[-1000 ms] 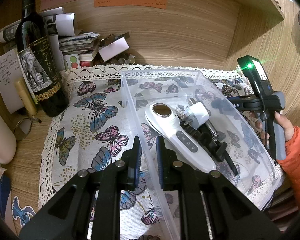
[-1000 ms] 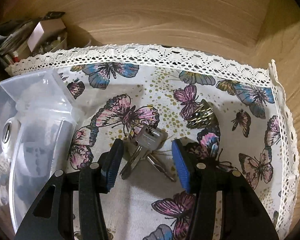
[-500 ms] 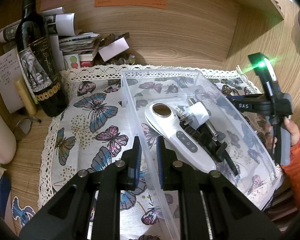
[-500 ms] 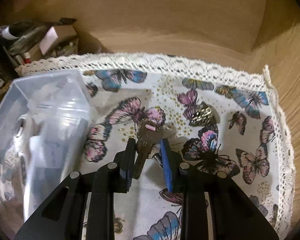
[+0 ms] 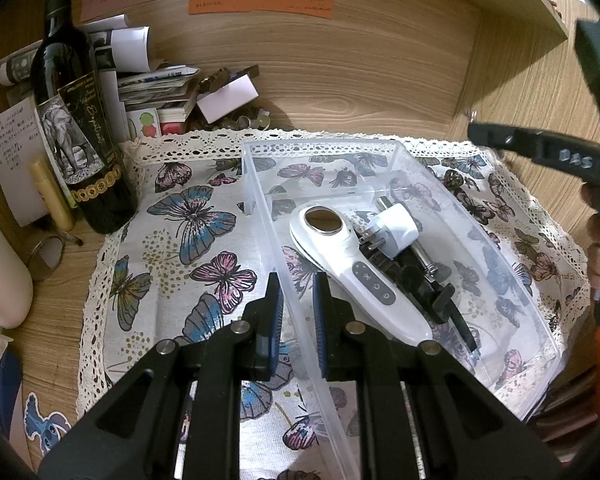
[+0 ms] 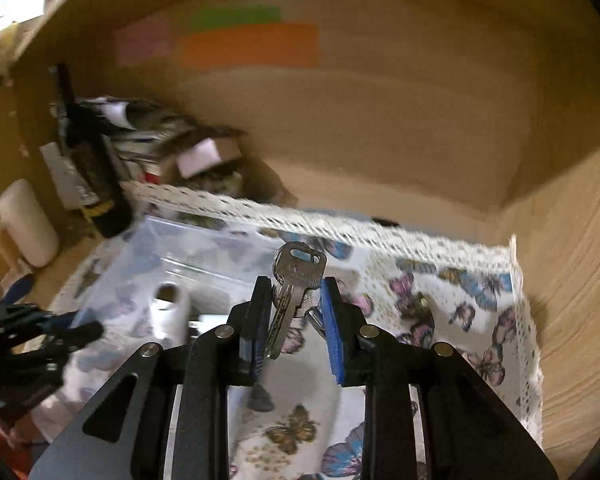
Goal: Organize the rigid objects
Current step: 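Carry the keys into the tray and open the right gripper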
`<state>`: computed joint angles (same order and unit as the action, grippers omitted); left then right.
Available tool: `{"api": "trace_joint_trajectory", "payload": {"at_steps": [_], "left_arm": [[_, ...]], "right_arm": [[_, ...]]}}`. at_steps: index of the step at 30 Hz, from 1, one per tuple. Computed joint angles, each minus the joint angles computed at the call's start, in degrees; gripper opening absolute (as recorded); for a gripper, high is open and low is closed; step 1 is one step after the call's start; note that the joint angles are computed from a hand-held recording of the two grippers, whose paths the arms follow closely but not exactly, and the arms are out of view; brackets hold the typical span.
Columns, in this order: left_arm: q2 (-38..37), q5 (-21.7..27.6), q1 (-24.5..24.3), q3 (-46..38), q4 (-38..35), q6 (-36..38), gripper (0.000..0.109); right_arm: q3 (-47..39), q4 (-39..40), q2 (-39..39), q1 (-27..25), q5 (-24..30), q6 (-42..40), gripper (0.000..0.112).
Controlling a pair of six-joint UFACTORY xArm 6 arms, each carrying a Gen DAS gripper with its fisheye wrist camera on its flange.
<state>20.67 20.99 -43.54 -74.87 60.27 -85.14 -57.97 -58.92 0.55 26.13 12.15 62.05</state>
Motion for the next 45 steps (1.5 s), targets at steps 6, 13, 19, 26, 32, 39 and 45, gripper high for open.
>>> {"api": "trace_joint_trajectory", "payload": {"at_steps": [6,13,19,26,32,39,45], "left_arm": [[0.0,0.1,0.0,0.0,-0.1,0.1,0.013],[0.1,0.1,0.0,-0.2,-0.2,0.3,0.013],[0.1,0.2,0.0,-0.2,-0.1,0.4,0.013],[0.0,0.2,0.0,-0.1,-0.1,0.3,0.013],[0.0,0.2,0.0,-0.1,0.0,0.2,0.013],[0.0,0.1,0.0,-0.1,0.0,0.3,0.013],[-0.1,0.1,0.1,0.0,0.1,0.2,0.013]], "right_arm": [[-0.3,1.8,1.2,1.6,-2.7,-2.9,0.023],[-1.3,14.2,5.3,4.4,-2.9,-15.8,0.023],[-3.2,26.2,9.2,6.2,0.0,-28.0,0.023],[-4.2,30.4,11.0,6.8,1.6,-33.2,0.023],[-5.0,29.7,12.1,7.0,1.6,-32.2,0.024],[-3.7,24.5,9.8,6.2,1.0,-27.7,0.025],[-1.4,12.2,4.4,3.3,-0.5,-14.0,0.027]]}}
